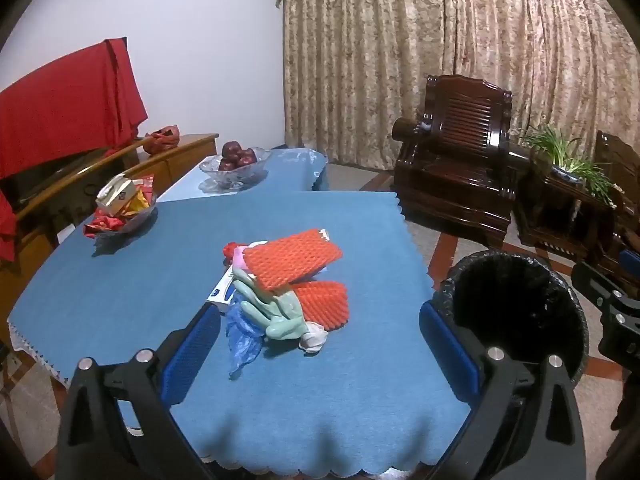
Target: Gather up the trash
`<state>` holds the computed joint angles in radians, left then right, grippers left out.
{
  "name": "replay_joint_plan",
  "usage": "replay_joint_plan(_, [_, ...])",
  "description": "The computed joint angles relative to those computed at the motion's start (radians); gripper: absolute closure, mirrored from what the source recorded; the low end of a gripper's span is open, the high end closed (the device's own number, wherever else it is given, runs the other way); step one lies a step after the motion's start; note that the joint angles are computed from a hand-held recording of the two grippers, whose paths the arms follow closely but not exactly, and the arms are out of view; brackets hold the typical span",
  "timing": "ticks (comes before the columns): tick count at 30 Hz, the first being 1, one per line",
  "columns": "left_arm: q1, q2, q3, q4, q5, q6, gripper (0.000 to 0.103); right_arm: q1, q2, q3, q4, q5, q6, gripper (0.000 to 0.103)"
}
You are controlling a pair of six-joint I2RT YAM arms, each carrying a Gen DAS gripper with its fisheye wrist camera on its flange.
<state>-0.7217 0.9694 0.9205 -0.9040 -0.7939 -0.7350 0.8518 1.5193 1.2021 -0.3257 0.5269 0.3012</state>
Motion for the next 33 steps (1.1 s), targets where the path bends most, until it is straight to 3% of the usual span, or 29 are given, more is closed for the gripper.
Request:
replay_joint_plan(17, [-0.016, 0.031, 0.021, -0.017, -0.011, -0.032, 0.006, -0.027, -0.055, -0.056, 0.002, -0.026, -0.014, 0.005])
replay_joint_plan(22, [0.037, 0.015, 0.003, 0.031, 0.021, 0.033, 0.006, -0.011, -0.007, -0.011, -0.006, -0.011, -0.001, 0.005])
replay_joint_plan(33, [0.051, 0.013, 0.003, 0.041, 0.029, 0.05, 0.006, -0.017, 0.006, -0.005, 0.002, -0.021, -0.001, 0.005])
